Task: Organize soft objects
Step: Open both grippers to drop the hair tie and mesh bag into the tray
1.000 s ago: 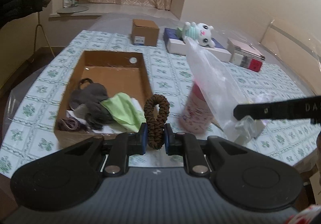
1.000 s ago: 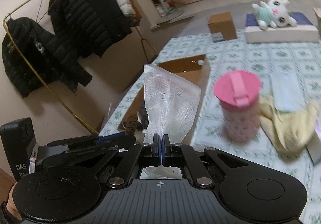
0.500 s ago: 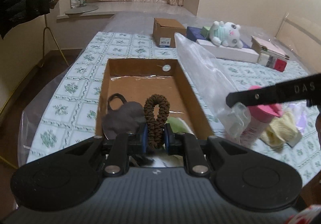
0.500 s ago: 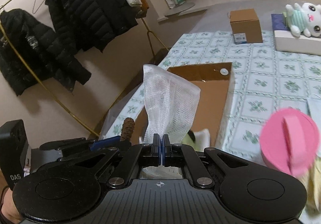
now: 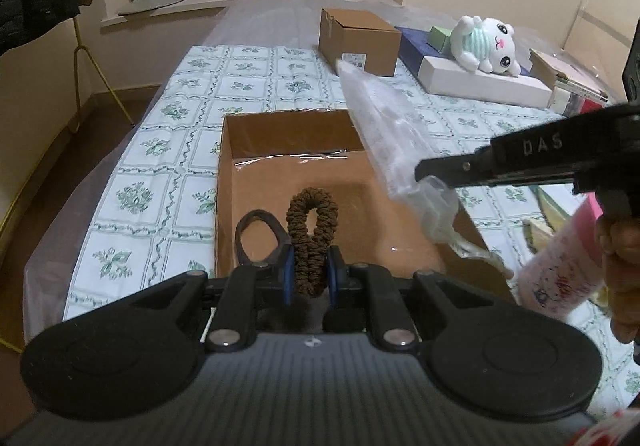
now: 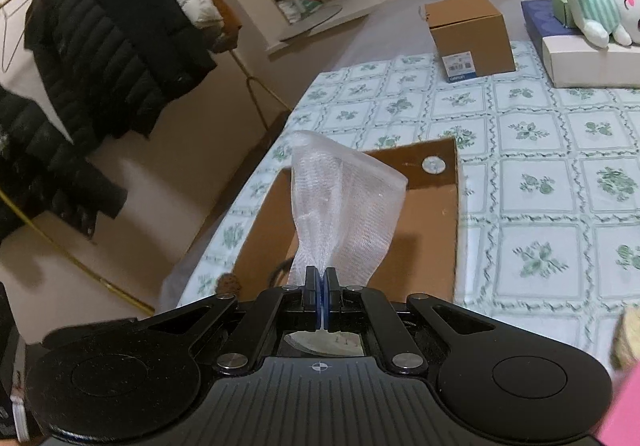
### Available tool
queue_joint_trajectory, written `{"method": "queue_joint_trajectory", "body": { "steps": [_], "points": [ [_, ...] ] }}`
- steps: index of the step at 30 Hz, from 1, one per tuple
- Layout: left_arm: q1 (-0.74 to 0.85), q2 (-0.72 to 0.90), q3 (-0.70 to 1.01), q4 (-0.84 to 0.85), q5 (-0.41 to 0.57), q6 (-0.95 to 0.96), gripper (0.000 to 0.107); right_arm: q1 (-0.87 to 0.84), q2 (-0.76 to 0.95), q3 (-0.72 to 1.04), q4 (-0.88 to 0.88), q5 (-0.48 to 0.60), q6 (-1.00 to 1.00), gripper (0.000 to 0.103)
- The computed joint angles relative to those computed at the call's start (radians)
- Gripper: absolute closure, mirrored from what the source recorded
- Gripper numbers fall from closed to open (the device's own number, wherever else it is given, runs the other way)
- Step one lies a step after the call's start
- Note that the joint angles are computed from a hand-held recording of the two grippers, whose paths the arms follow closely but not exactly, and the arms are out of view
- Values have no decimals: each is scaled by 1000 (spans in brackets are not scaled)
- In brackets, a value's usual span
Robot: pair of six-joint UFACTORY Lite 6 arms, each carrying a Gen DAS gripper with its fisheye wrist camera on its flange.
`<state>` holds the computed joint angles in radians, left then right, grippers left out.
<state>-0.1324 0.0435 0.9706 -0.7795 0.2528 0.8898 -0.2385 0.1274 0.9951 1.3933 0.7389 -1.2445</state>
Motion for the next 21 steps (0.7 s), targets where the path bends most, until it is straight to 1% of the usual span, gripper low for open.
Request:
{"method": "queue_joint_trajectory", "body": {
  "steps": [4, 8, 10, 13, 15, 21],
  "points": [
    [3, 91, 71, -38, -5, 42, 92, 3, 65, 52, 76, 46, -33, 102],
    [2, 139, 102, -65, -8, 68, 92, 11, 99, 71, 107, 42, -60, 102],
    [-4, 150, 105, -55, -14, 61, 92, 20, 102, 63, 95, 6, -80, 102],
    [-10, 176, 121, -29, -17, 42, 92, 48, 97, 41, 34, -94, -86, 102],
    [-15, 190, 129, -12, -20, 27, 92, 55, 99, 29, 7, -123, -93, 102],
    [-23, 208, 152, 45, -15, -32, 91, 65, 80, -9, 12, -130, -152, 102]
  ]
}}
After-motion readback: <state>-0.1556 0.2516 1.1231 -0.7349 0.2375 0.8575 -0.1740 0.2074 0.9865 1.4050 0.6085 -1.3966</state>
